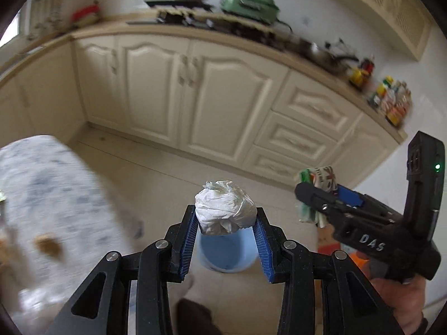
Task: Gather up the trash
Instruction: 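Carry the rice bag and tissue ball with both tools over the blue bin, then open both tools to drop the items into the blue bin, then move both tools back toward the table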
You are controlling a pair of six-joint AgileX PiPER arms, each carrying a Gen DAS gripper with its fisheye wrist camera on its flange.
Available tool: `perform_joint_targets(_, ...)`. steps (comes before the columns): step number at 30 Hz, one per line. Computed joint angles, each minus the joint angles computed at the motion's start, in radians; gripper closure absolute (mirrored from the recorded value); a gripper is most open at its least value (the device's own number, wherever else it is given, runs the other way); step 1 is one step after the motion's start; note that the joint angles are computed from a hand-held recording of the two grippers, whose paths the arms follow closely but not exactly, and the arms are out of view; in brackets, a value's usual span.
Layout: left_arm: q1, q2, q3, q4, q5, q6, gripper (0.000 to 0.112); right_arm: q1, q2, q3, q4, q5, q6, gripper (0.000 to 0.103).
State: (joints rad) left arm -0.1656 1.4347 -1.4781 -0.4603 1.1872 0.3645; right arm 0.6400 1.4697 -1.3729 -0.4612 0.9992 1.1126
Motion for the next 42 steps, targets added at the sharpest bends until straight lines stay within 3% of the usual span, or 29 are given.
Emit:
perform_joint_targets(6, -0.269, 0.254, -0.015, 0.165, -0.109, -0.189, 0.075, -0.309, -0.025, 0.307, 0.234, -0.255, -0.171, 0.027)
perform_joint_targets(9, -0.301, 0.401, -0.075, 0.179, -0.104, -0.237, 0.076, -0.434, 0.011, 0.409, 0.393, -0.391, -0.319, 0.027)
perform_joint_targets(13, -0.299, 0.585, -0.215, 0.163, -0.072, -0.250, 0.073, -0.533, 0.099, 0.452, 0.598, -0.508, -0.489, 0.025)
perform_joint_targets(16, -0.274, 0.737, -0.355, 0.187, -0.052, -0.251, 0.046, -0.592, 0.147, 0.492, 0.764, -0.574, -0.617, 0.023)
perform_joint_targets(17, -0.278, 0.766, -0.386, 0.199, -0.053, -0.268, 0.037, -0.603, 0.155, 0.504, 0.799, -0.588, -0.637, 0.017)
perform_joint_targets(18, -0.276, 0.771, -0.386, 0.204, -0.059, -0.274, 0.033, -0.614, 0.170, 0.502, 0.814, -0.591, -0.643, 0.009)
perform_joint_targets(22, -0.310, 0.814, -0.458, 0.229, -0.050, -0.328, 0.029, -0.626, 0.181, 0.526, 0.868, -0.614, -0.666, 0.005)
perform_joint_targets(26, -0.328, 0.711, -0.364, 0.260, -0.080, -0.354, 0.028, -0.608, 0.146, 0.554, 0.765, -0.621, -0.532, 0.000)
perform_joint_targets(31, -0.371, 0.538, -0.225, 0.314, -0.139, -0.380, 0.027, -0.544, 0.041, 0.565, 0.543, -0.552, -0.267, 0.000)
perform_joint_targets(37, -0.387, 0.220, -0.001, 0.348, -0.219, -0.389, 0.022, -0.361, -0.111, 0.477, 0.250, -0.349, 0.057, 0.000)
perform_joint_targets(42, -0.316, -0.076, 0.153, 0.364, -0.226, -0.369, 0.015, -0.111, -0.141, 0.276, 0.034, -0.125, 0.252, 0.000)
